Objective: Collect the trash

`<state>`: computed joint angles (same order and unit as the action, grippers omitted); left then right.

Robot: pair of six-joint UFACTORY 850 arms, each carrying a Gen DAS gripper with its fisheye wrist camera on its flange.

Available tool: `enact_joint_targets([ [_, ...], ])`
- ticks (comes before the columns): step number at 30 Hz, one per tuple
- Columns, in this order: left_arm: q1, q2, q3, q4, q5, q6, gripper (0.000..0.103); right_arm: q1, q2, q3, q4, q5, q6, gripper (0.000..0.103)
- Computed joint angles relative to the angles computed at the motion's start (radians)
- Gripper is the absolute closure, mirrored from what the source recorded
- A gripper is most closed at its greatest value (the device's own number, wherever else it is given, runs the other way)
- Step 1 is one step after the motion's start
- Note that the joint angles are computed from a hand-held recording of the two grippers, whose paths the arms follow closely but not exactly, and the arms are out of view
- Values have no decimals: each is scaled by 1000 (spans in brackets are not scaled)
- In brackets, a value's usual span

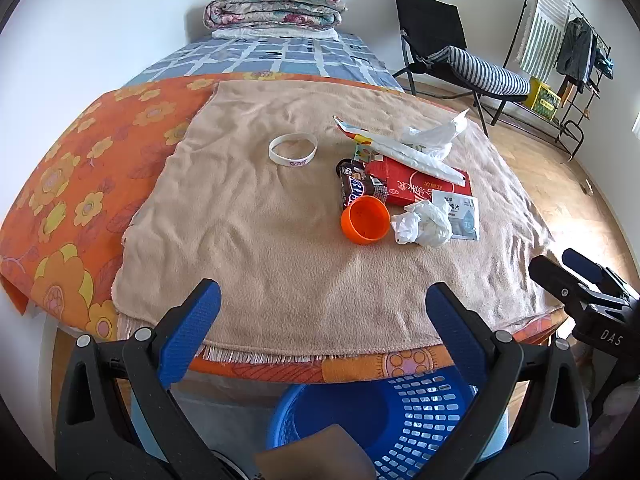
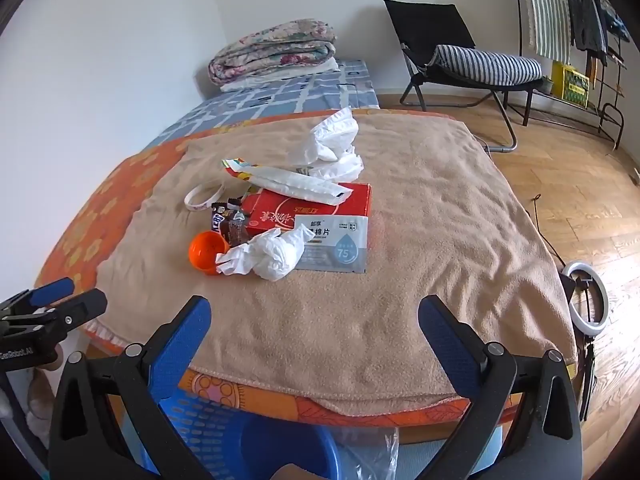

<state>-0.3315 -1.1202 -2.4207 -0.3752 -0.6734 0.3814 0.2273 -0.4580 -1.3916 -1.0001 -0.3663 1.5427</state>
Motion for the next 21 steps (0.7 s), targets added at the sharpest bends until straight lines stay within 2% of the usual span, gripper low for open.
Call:
enact_joint_targets([
  [3,0,-3,-6,3,-5,-3,0,1,0,0,-5,-3,3,0],
  [7,2,-51,-111,37,-64,-40,0,2,0,0,-2,-2,2,0],
  [21,0,-45,-93,42,-46,-38,0,0,1,3,-6,2,9,0],
])
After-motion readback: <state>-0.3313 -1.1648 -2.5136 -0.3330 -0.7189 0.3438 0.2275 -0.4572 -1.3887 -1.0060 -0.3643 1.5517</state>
